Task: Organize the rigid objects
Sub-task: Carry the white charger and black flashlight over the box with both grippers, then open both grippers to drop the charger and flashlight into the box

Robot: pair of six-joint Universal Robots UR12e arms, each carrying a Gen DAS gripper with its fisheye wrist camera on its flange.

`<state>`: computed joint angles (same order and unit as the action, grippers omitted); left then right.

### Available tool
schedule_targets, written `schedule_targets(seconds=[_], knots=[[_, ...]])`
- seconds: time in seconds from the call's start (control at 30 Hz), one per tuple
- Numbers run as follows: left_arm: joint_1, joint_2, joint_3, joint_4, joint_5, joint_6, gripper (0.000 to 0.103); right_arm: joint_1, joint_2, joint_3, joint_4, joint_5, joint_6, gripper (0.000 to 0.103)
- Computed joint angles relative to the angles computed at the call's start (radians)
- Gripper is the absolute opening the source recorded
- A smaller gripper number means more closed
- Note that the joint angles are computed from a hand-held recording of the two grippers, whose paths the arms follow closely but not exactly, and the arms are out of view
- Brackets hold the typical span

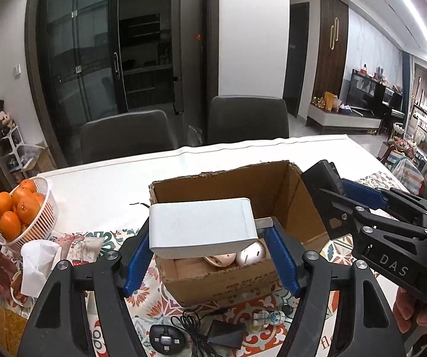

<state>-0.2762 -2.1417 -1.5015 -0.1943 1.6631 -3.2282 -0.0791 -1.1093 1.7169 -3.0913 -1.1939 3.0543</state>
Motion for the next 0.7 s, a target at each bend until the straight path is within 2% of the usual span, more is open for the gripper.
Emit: schedule_targets(seconds=[0.5,0.7], knots=[[0.002,-0.073,0.126,-0.174,0.004,0.02,0.071,0.009,0.059,-0.101,0.142,-0.037,-0.022,0.04],[0.001,-0.088,0.144,-0.207,0.008,0.029,0.071,0.009,0.079,-0.128,0.193,-0.04,-0.034,0.04]])
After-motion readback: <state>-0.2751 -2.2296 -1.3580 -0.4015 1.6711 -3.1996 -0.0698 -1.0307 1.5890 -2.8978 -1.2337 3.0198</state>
